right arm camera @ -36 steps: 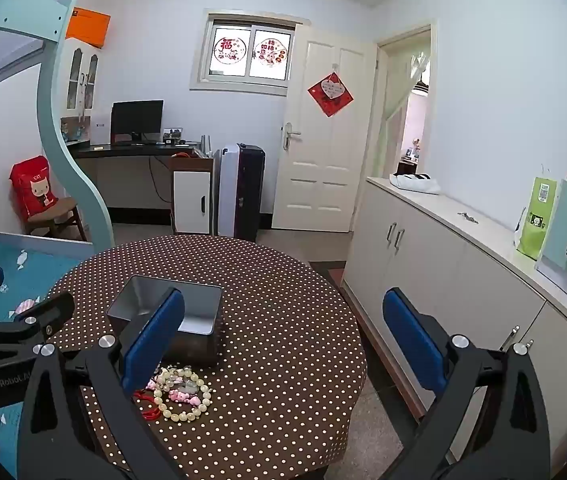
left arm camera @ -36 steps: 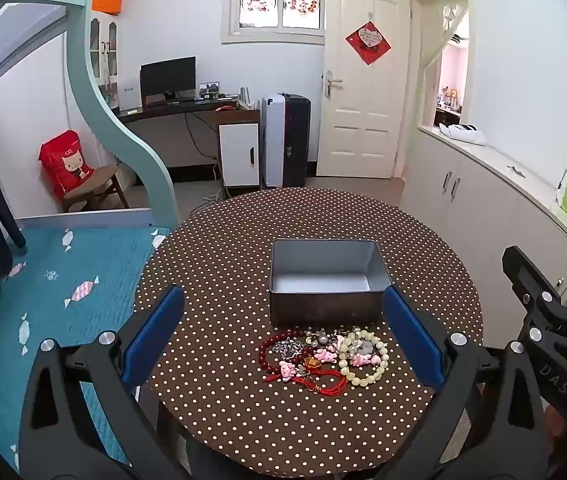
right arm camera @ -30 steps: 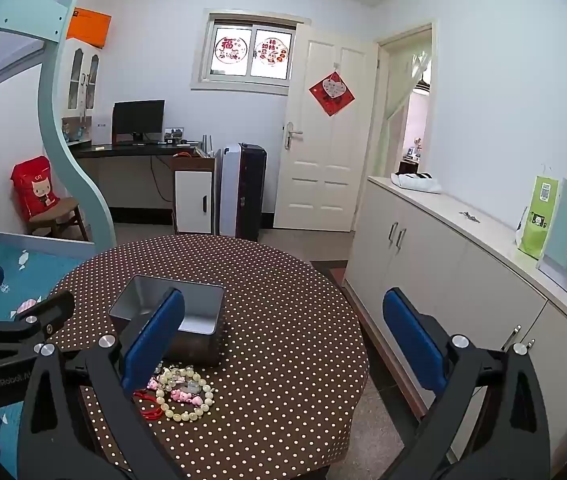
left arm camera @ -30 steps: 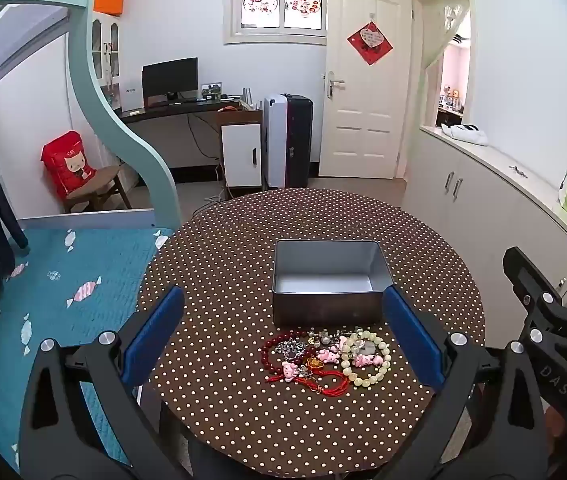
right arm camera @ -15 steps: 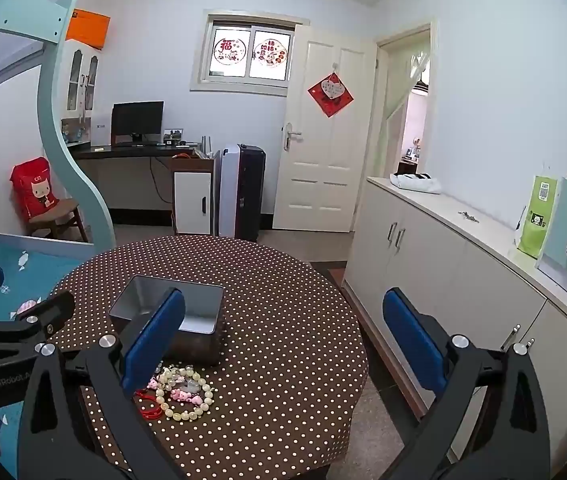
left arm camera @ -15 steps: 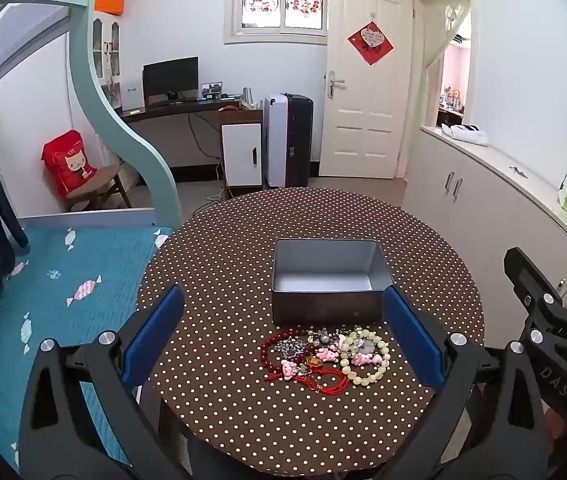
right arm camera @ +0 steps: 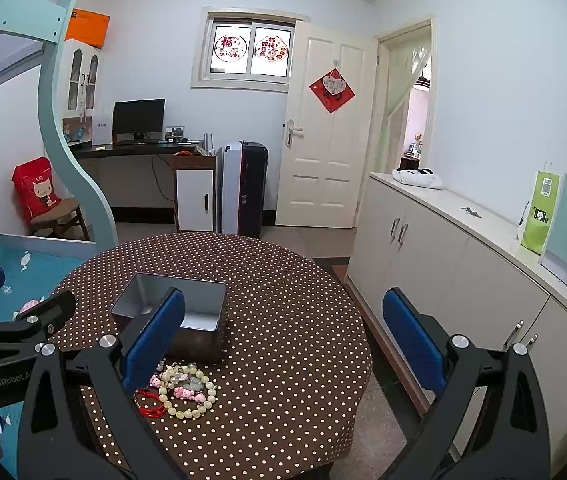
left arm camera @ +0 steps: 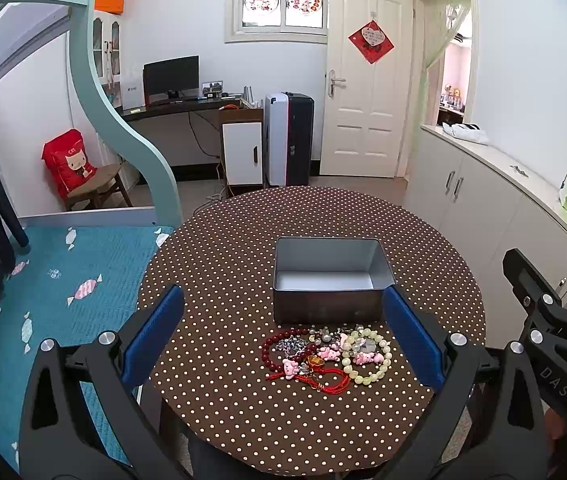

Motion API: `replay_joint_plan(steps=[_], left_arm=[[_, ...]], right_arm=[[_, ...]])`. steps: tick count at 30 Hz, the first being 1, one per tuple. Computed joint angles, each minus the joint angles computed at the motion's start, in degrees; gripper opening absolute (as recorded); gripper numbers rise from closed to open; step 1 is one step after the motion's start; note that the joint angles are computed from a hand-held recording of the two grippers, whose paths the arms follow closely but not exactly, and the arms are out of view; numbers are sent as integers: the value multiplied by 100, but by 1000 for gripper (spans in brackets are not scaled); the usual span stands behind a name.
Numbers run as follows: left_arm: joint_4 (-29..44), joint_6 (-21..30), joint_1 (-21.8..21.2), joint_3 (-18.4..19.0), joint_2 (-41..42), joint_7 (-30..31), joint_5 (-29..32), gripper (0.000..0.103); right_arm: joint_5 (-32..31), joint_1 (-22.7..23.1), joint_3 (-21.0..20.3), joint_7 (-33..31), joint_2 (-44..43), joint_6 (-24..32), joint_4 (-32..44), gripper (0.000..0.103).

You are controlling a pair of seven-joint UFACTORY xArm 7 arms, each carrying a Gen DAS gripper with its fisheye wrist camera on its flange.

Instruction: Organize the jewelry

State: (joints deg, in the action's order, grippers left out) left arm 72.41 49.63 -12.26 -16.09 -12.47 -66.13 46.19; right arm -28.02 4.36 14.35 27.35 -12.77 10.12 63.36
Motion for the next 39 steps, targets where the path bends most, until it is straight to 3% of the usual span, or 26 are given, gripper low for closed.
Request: replay_joint_plan(steps=[14, 19, 39], left_arm=[[-15, -10, 9, 11, 15, -29, 4, 98], [-56, -68, 16, 40, -2, -62, -15, 98], [-17, 9, -8, 32, 41, -78, 45, 98]], right_arm=[[291, 164, -118, -271, 75, 46, 10, 96], [18, 46, -13, -101, 56, 6, -2, 96], [146, 121, -59, -211, 44, -1, -40, 96]])
